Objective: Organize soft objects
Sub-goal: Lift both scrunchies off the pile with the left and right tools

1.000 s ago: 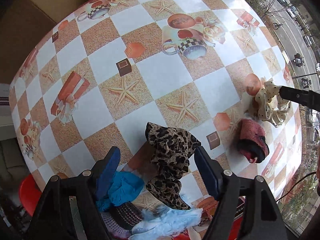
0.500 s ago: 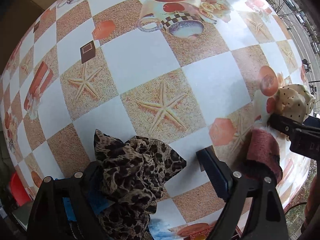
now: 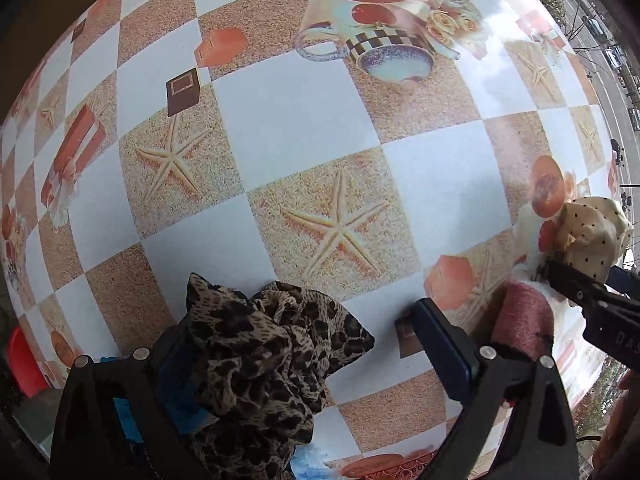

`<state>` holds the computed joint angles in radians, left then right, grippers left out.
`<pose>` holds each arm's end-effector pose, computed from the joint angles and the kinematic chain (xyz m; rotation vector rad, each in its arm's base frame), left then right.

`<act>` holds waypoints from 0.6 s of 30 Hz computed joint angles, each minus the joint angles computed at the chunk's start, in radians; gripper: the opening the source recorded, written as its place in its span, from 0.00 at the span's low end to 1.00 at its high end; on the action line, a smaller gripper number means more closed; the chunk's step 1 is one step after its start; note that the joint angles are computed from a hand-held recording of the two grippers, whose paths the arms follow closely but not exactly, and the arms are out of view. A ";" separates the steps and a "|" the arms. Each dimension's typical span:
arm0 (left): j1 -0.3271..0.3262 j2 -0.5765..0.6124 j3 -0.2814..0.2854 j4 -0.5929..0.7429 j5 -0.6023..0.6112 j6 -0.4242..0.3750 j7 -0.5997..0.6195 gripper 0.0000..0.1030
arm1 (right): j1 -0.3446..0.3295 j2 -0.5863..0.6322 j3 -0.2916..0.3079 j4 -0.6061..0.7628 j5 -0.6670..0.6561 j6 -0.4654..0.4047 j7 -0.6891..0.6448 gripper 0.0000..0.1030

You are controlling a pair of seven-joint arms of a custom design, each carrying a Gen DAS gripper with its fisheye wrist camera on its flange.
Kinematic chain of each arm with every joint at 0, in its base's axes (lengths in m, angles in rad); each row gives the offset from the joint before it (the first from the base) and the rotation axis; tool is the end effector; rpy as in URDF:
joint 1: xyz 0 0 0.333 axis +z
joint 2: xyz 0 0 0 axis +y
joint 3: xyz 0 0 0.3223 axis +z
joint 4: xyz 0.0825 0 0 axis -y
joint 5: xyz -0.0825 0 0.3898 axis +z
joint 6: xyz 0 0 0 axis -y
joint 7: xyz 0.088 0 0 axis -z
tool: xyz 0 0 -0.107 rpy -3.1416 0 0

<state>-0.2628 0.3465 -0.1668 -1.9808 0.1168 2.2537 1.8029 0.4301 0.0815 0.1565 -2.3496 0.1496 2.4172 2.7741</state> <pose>0.5549 -0.2469 0.2901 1.2729 -2.8500 -0.1119 0.4257 0.2841 0.2982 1.2699 -2.8404 -0.1696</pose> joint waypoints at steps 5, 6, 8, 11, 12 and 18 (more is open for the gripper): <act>0.023 -0.044 -0.022 -0.013 -0.058 -0.021 0.098 0.17 | 0.008 -0.071 0.004 -0.082 0.033 0.099 0.010 0.28; 0.026 -0.062 -0.020 -0.030 -0.063 -0.003 0.104 0.17 | 0.012 -0.091 0.005 -0.103 0.030 0.131 0.023 0.27; 0.038 -0.105 -0.021 -0.065 -0.084 0.024 0.132 0.16 | 0.022 -0.127 0.010 -0.113 -0.022 0.135 0.063 0.27; 0.061 -0.172 -0.023 -0.105 -0.140 0.029 0.174 0.16 | 0.037 -0.166 0.021 -0.095 -0.108 0.116 0.103 0.27; 0.066 -0.194 -0.023 -0.116 -0.154 0.028 0.182 0.16 | 0.042 -0.174 0.025 -0.084 -0.127 0.108 0.118 0.27; 0.099 -0.358 -0.013 -0.228 -0.217 0.060 0.274 0.16 | 0.075 -0.210 0.046 -0.018 -0.185 0.100 0.185 0.27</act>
